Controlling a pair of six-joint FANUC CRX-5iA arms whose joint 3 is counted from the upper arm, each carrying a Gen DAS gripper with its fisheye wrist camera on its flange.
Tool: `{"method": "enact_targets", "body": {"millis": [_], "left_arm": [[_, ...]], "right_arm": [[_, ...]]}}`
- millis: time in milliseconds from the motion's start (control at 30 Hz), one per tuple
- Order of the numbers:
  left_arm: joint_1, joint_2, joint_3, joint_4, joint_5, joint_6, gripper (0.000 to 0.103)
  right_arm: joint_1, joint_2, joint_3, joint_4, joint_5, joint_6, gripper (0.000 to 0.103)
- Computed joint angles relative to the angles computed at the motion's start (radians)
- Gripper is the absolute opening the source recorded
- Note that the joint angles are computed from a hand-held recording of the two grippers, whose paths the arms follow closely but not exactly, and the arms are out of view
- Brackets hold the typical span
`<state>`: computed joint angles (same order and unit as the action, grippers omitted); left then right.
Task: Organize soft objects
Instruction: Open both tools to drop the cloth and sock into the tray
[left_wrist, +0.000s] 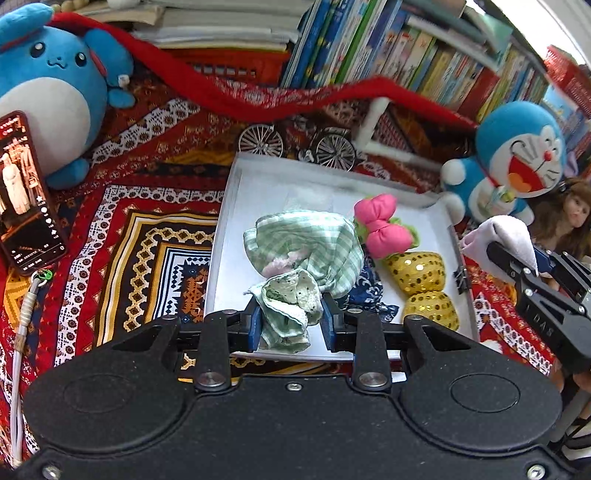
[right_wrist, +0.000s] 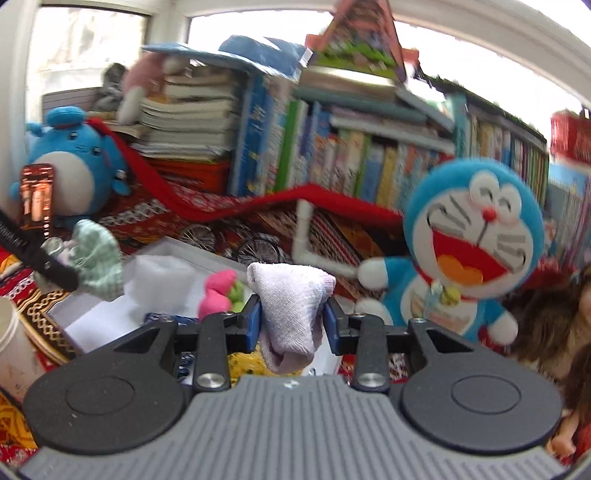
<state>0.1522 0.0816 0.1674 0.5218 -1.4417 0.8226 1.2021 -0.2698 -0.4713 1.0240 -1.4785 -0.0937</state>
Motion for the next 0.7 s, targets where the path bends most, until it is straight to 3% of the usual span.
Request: {"method": "enact_targets", "body": {"millis": [433,700], "left_arm": [[-0.102,0.089,0.101,-0.145,-0.007,0.145,0.03],[-0.12,0.109,0.11,-0.171,-0.005,0.167,0.03]], "right_arm": [[-0.214,0.043,0.012,-0.074,0.168,-0.028,0.04],[-0.264,0.049,-0.016,-0.135,0.255,-0.085,0.04]]}}
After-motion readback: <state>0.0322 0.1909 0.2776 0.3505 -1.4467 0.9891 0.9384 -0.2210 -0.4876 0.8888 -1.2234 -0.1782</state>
